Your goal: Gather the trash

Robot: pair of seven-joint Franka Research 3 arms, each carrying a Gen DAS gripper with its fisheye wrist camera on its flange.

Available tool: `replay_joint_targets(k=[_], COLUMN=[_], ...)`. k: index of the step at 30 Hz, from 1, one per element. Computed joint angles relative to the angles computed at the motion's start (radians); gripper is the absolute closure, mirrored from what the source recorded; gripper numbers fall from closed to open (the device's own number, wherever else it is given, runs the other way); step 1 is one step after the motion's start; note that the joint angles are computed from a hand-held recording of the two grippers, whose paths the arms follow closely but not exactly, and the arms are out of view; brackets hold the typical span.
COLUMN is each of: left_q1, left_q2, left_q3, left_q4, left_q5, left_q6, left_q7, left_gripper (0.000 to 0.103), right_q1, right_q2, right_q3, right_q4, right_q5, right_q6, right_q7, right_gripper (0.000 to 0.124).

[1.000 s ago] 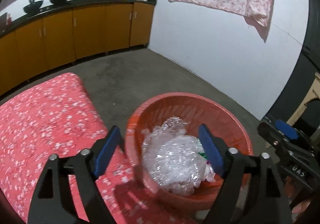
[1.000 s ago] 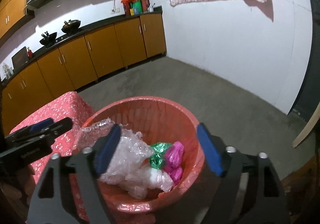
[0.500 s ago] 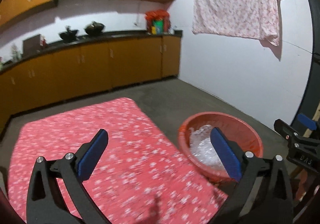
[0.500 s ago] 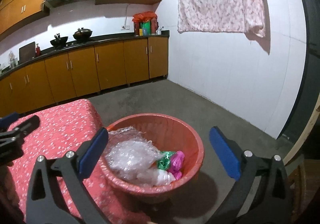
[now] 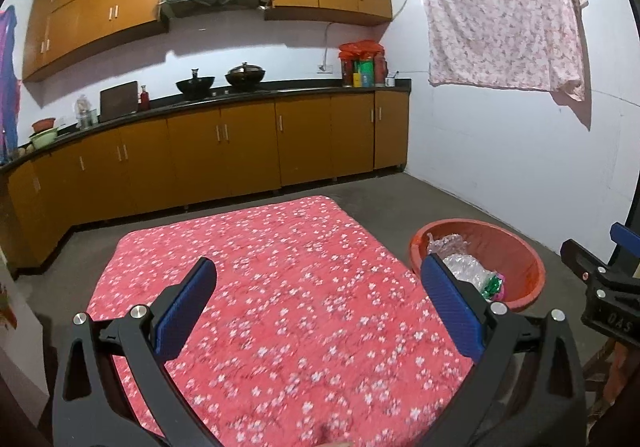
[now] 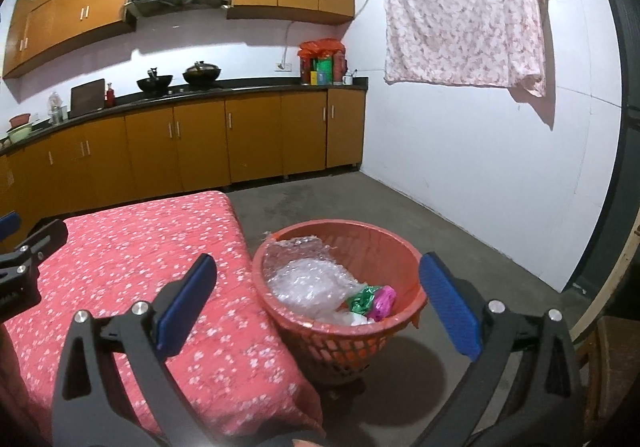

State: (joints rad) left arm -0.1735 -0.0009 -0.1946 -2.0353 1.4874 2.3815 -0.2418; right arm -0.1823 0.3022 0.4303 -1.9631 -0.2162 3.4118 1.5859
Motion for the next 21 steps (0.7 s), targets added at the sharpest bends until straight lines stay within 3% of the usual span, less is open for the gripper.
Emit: replay_joint_targets(k=[4,10,21], left_q1=[-0.012,-0.019,-0.011], left_q2=[-0.025,-0.049,-0.079], left_q3=[-0.015,-0.03,-0.037], left_q4=[-0.031,-0.059,-0.104], left_q5=[0.002,0.018,0.023], left_q6=[-0.057,-0.1,-0.079], left_q7=[-0.022,-0.043,-0.077], left_gripper=[0.002,0.002,0.002], right_q1=[-0.137,-0.208,-0.102], right_q2=[-0.016,-0.044,-0.098], right_q3=[0.127,0.171,0.026], right_q4=[-0.045,-0.085,-0.129], right_q5=[-0.101,-0.233,-0.325], right_q6=[0.013,0.038,0.097], right_q7=[0.087,0.215,0.323], right_gripper=[0.025,0.025,0.025])
